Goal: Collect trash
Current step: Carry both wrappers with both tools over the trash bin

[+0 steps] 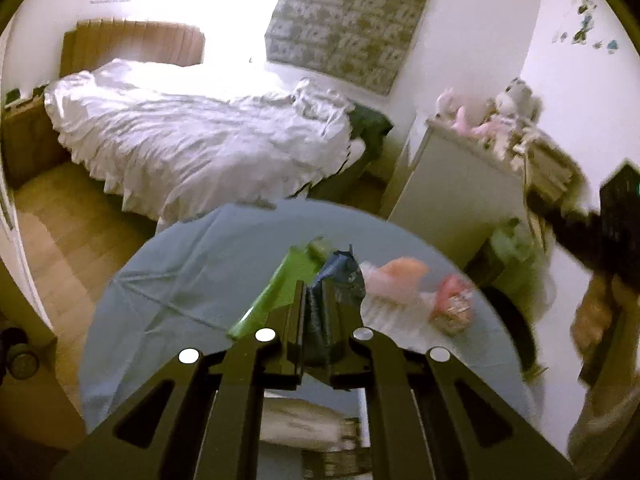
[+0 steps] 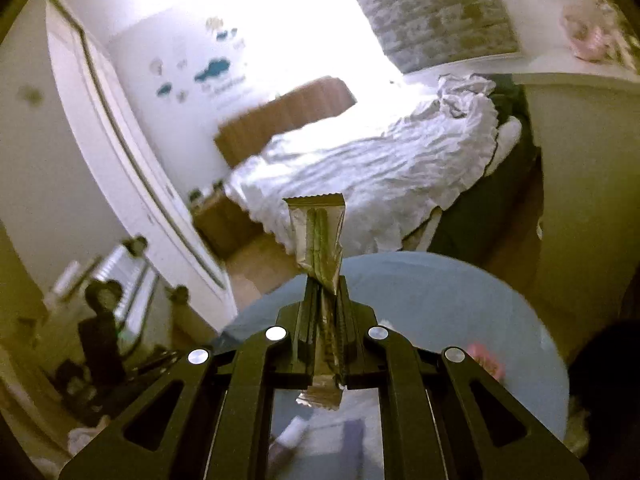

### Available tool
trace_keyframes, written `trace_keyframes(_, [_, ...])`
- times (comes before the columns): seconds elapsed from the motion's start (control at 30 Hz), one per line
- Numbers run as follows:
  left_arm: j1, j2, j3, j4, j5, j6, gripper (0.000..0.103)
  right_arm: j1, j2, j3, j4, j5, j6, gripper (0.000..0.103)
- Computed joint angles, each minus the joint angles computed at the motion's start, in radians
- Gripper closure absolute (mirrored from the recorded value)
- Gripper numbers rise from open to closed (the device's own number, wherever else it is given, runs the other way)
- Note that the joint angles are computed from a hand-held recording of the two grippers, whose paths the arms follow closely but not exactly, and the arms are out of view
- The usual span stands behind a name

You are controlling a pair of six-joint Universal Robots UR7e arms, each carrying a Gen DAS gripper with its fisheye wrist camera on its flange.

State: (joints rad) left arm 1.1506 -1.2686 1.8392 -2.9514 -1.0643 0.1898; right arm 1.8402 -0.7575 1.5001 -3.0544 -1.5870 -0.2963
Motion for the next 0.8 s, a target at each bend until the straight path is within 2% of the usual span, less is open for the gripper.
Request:
trace_keyframes(0.2, [-0.096, 0.015, 0.013, -0.07, -0.056, 0.031, 0.095, -0.02, -0.154, 0.244, -0.262, 0.019, 0.042, 0.094])
trace_keyframes(0.43, [-0.169, 0.135, -0.052, -0.089, -0.183, 0.04, 0.095, -0.069, -0.291, 0.409, -0.492, -0.04, 0.053, 0.093])
trace_keyframes(0.67, [-0.197, 0.307, -0.161, -0.05, -0.3, 0.016, 0.095, -0.172, -0.39, 0.503, -0.596, -0.088, 0.078, 0.094])
trace_keyframes(0.8, [-0.205, 0.394, -0.221, -0.012, -0.327, -0.007, 0.095, -0.234, -0.395, 0.512, -0.626, -0.118, 0.1, 0.094])
